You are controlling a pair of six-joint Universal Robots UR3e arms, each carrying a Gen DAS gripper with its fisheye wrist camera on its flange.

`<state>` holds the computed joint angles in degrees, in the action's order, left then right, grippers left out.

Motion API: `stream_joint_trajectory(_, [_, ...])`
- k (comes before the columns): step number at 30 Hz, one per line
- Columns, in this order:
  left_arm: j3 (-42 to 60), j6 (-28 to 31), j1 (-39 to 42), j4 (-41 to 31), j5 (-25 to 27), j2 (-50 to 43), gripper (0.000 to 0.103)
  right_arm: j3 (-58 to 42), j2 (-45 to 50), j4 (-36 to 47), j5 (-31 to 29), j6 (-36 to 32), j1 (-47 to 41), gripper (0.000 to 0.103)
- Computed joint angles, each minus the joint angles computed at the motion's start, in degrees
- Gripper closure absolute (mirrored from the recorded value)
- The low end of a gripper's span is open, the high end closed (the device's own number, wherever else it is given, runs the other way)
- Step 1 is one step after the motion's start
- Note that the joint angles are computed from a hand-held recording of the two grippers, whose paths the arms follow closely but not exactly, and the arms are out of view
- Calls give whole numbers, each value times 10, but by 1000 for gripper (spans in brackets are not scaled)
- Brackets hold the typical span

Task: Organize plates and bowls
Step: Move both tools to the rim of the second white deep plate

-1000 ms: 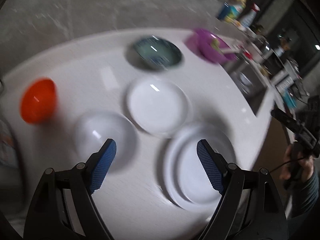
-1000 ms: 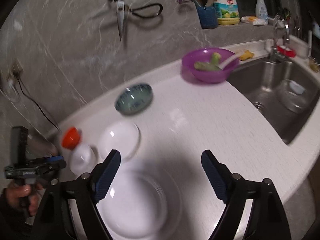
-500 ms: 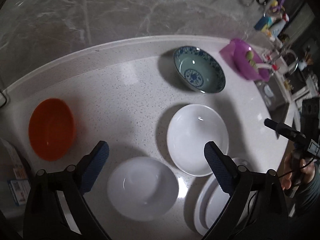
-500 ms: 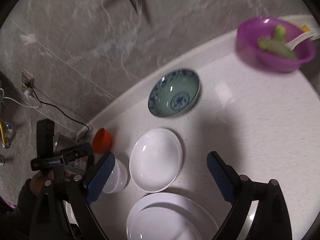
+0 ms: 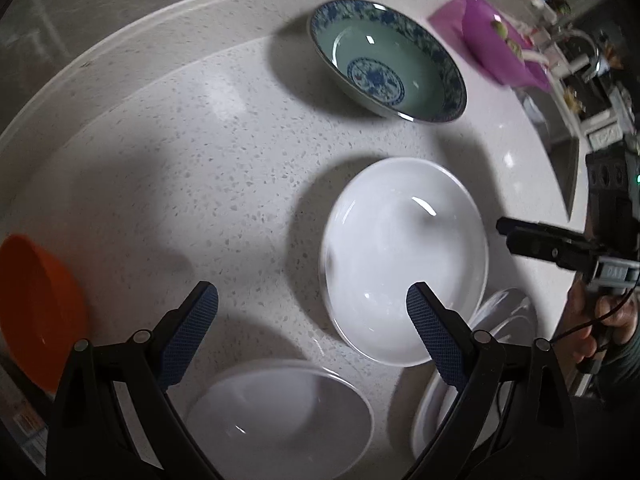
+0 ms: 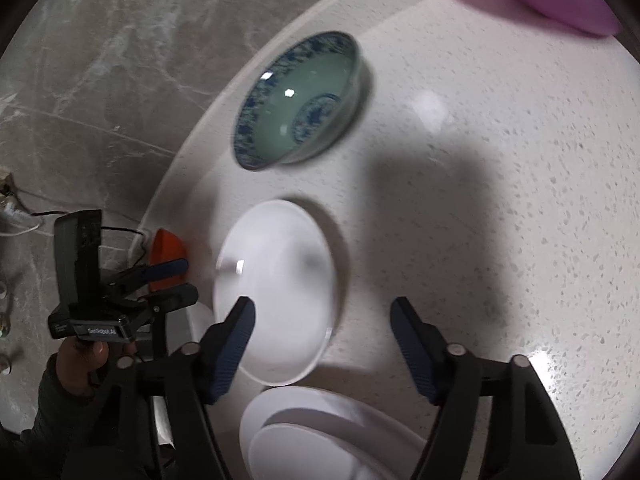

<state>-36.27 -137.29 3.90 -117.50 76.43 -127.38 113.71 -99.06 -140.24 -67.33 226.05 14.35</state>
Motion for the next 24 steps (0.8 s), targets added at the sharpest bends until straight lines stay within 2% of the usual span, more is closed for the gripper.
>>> stream_joint_trajectory(3, [-7,8,-13,13,7,-6,8,-1,14,-6,2,3,1,37])
stream_joint_trajectory(8, [-23,6,-23,34,12,-13,10,-53,59,20,-27,-2,33,38])
stream_joint_trajectory(10, [-24,-4,-23,41,12,-21,22,-69,75,26,-40,-3,41,39])
stream_joint_trajectory(17, [-62,0,-23,63,5,-14,27,-89,107,20,-55,8,56,43])
stream_joint_trajectory(21, [-79,0,-28,66,2,-8,44,-116,123,36,-68,-1,65,44])
stream_joint_trajectory(24, [-101,-4,-34,80,2,-1,46,-148,143,57,-80,-9,75,46])
